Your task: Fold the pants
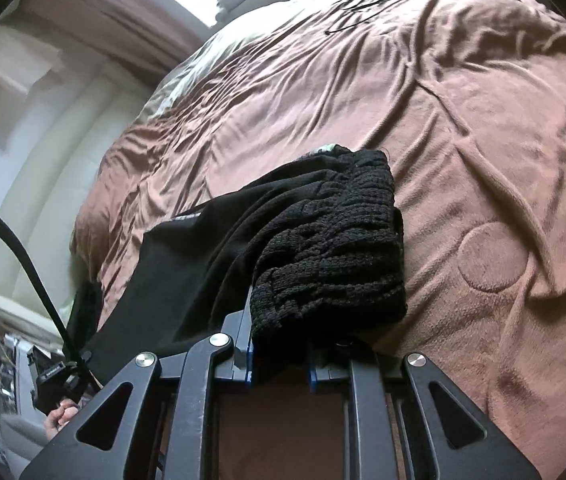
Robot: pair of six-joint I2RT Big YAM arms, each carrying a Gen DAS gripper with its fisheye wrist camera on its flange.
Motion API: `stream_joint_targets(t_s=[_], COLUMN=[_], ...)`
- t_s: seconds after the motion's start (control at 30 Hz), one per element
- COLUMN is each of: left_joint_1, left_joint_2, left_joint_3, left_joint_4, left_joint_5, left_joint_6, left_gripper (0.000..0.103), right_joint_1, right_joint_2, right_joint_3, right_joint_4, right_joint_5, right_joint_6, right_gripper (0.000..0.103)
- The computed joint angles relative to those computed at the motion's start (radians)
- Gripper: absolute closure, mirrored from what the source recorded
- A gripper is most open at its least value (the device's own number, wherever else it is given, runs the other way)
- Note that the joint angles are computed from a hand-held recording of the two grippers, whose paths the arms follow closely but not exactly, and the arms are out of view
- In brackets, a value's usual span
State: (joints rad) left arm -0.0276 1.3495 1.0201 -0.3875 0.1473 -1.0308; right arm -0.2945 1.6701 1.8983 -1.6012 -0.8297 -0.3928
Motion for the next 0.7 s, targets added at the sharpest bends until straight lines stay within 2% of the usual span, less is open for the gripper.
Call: stream_joint_targets(t_s=[0.23,0.4,0.53,0.63,0.7], left_joint_1=[-0.028,-0.026,-0.016,-0.011,-0.010], left_joint_2=[-0.060,-0.043,-0.024,-0.025,-0.032], left_joint_3=[-0.080,-0.098,-0.098,-0.102,-0.104], left_joint_4=[0.026,0.018,-0.014,-0.025,-0.038], left_joint_5=[-0.005,0.023,0.055,0.064,0.054], left_joint_6=[-0.053,-0.037,-0.012,0.024,0.049], left_gripper=[0.094,0.094,0.093,0.083,0.061], right_joint_1=[0.006,0.008,0.021,0.022,0.016], right_joint_2=[0.039,0.027,0.010,-0.007,-0.019], right_joint_3=[0.084,0.047,-0.001,-0.014,-0.018], right_joint_4=[-0.065,-0.031,-0.015,-0.016,-0.015], right_joint_5=[0.026,0.053,0.124,0.150,0.153], right_joint_6=[-0.089,-0.071,-0.060,-0.072,-0.078], right_gripper=[0.088,0.088,0.081,0.064,0.042])
